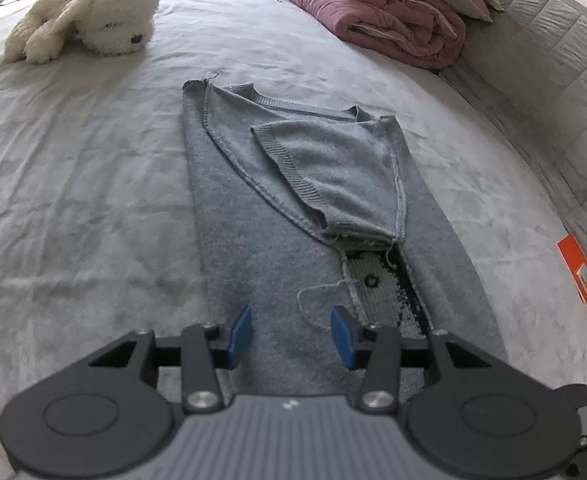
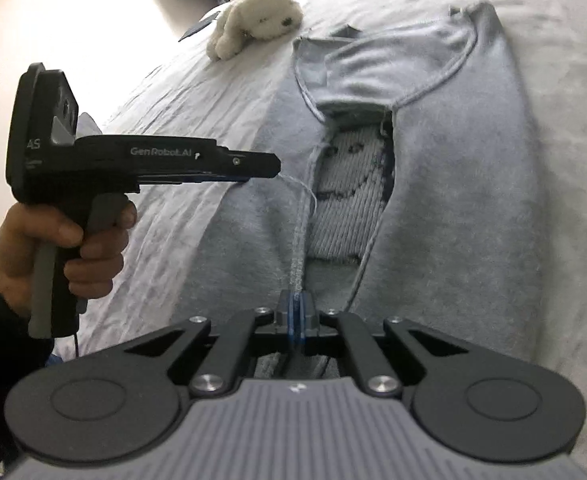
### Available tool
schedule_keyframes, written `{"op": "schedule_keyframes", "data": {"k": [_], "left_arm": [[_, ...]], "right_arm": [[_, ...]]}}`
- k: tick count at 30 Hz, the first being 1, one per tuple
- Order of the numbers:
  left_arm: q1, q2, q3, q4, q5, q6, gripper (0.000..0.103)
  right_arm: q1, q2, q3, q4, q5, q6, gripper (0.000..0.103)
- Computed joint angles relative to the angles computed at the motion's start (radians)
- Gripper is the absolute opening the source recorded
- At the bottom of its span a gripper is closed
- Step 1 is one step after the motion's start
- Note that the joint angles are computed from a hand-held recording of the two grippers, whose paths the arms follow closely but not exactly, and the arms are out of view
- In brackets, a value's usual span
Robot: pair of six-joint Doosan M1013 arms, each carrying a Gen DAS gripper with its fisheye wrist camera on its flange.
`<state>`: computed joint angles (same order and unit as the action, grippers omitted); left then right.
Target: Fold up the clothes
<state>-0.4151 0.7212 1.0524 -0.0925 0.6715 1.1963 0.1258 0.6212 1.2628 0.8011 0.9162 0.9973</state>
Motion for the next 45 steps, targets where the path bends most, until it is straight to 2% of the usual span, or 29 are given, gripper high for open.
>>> {"op": "schedule_keyframes", "data": {"k": [3, 7, 9, 11, 14, 15, 17, 20, 24, 29, 33, 35, 38, 41, 45], "left_arm": [[-0.003, 0.002, -0.005, 0.024, 0.013, 0.002, 0.045], [-0.007, 0.003, -0.009, 0.046, 0.024, 0.003, 0.045], [-0.007, 0.003, -0.009, 0.049, 0.028, 0.007, 0.046], [-0.009, 0.004, -0.011, 0.057, 0.031, 0.008, 0.046], [-0.009, 0.001, -0.008, 0.054, 0.024, 0.011, 0.046], [-0.008, -0.001, -0.006, 0.052, 0.020, 0.011, 0.046], [-0.006, -0.005, 0.001, 0.044, -0.003, 0.006, 0.046], [-0.004, -0.013, 0.014, 0.052, -0.048, -0.008, 0.049], [-0.001, -0.014, 0.016, 0.064, -0.093, -0.020, 0.050], [0.007, 0.000, -0.001, 0.038, -0.105, -0.032, 0.050], [0.007, 0.020, -0.034, 0.057, -0.107, -0.048, 0.050], [0.013, 0.040, -0.067, 0.011, -0.099, -0.041, 0.050], [0.016, 0.079, -0.140, 0.034, -0.067, -0.087, 0.050], [0.022, 0.146, -0.265, 0.076, -0.004, -0.146, 0.050], [0.034, 0.260, -0.481, 0.114, 0.125, -0.191, 0.050]], "right_arm": [[-0.001, 0.008, -0.006, 0.007, 0.012, 0.030, 0.015], [-0.005, -0.001, 0.012, 0.045, 0.049, 0.010, 0.016], [0.001, -0.013, 0.031, 0.035, 0.041, -0.004, 0.015], [0.009, -0.024, 0.051, 0.023, 0.020, -0.026, 0.006], [0.010, -0.034, 0.063, 0.024, -0.006, -0.022, 0.005], [0.009, -0.034, 0.062, 0.017, -0.007, -0.006, 0.006], [0.008, -0.030, 0.054, 0.001, 0.006, 0.001, 0.015], [0.004, -0.025, 0.030, -0.002, 0.025, -0.014, 0.015], [-0.003, -0.003, -0.040, -0.045, 0.006, 0.026, 0.015], [-0.019, 0.098, -0.234, -0.178, 0.105, 0.216, 0.016], [-0.047, 0.130, -0.261, -0.103, 0.153, 0.232, 0.016], [-0.049, 0.124, -0.247, -0.104, 0.148, 0.236, 0.016], [-0.048, 0.112, -0.234, -0.118, 0.127, 0.206, 0.016], [-0.049, 0.111, -0.231, -0.131, 0.115, 0.204, 0.017], [-0.050, 0.111, -0.229, -0.137, 0.113, 0.200, 0.022]]}}
